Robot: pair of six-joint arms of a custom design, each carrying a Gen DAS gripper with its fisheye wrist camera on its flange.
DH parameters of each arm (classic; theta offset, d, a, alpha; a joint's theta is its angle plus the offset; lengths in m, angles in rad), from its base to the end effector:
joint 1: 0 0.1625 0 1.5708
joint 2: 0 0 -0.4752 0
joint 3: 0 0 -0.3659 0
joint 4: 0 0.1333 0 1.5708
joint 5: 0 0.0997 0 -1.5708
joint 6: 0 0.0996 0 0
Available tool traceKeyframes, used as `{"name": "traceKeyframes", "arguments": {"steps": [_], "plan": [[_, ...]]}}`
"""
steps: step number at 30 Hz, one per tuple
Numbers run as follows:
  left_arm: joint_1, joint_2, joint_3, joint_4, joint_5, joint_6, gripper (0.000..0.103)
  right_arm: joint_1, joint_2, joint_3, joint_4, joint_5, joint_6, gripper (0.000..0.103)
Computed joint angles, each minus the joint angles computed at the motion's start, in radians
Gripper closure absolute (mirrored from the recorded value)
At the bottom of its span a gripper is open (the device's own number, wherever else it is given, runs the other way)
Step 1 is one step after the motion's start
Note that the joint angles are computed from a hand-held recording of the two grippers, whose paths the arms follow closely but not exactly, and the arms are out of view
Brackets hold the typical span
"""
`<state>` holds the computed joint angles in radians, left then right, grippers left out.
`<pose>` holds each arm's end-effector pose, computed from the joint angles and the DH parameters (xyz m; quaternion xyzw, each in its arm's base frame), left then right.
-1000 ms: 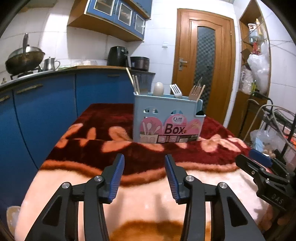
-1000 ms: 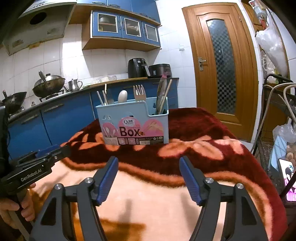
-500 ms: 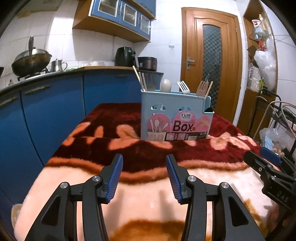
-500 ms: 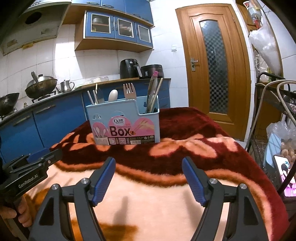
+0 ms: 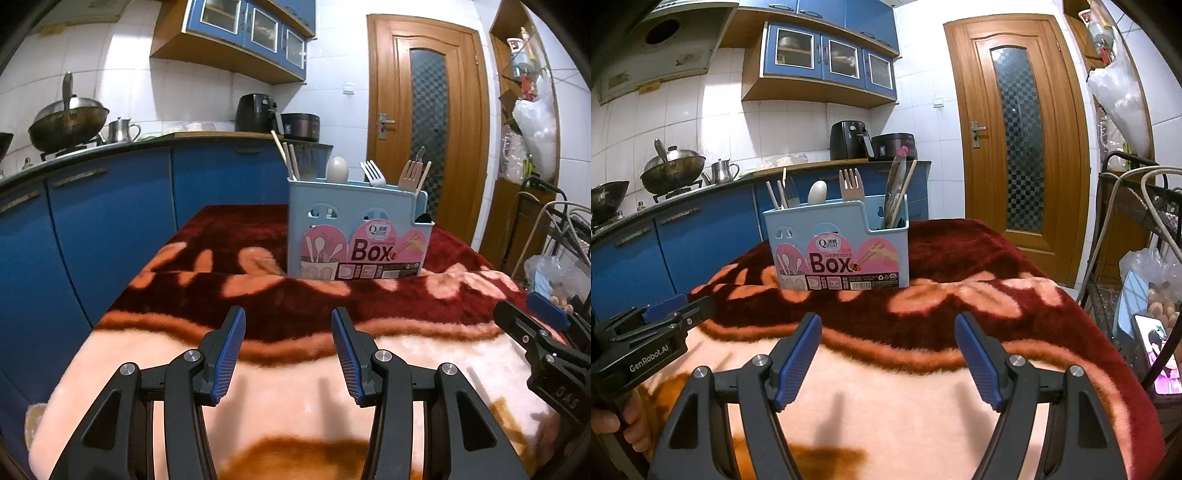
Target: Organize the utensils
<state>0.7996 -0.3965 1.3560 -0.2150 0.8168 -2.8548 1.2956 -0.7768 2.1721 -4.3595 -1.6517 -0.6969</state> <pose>-0.2975 -0.5952 -0.0761 0.3021 0.8097 -0.4433 0.2378 -0.0202 -0.5326 0.2160 0.1350 -0.7548 0.5524 0.3269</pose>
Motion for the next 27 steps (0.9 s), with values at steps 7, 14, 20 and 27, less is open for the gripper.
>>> {"name": "traceKeyframes", "arguments": {"steps": [7,14,20,27], "plan": [[0.002,0.005,-0.011,0.015,-0.011,-0.018,0.053,0.002,0.004,-0.005,-0.007,-0.005,-0.009,0.026],[0.002,0.004,-0.011,0.014,-0.01,-0.019,0.053,0.0,0.003,-0.004,-0.008,-0.002,-0.005,0.026],[0.002,0.002,-0.008,0.011,-0.011,-0.021,0.053,0.0,0.003,-0.004,-0.009,-0.002,-0.006,0.026],[0.001,0.001,-0.005,0.005,-0.014,-0.021,0.053,0.0,0.003,-0.004,-0.008,-0.002,-0.005,0.026]]}}
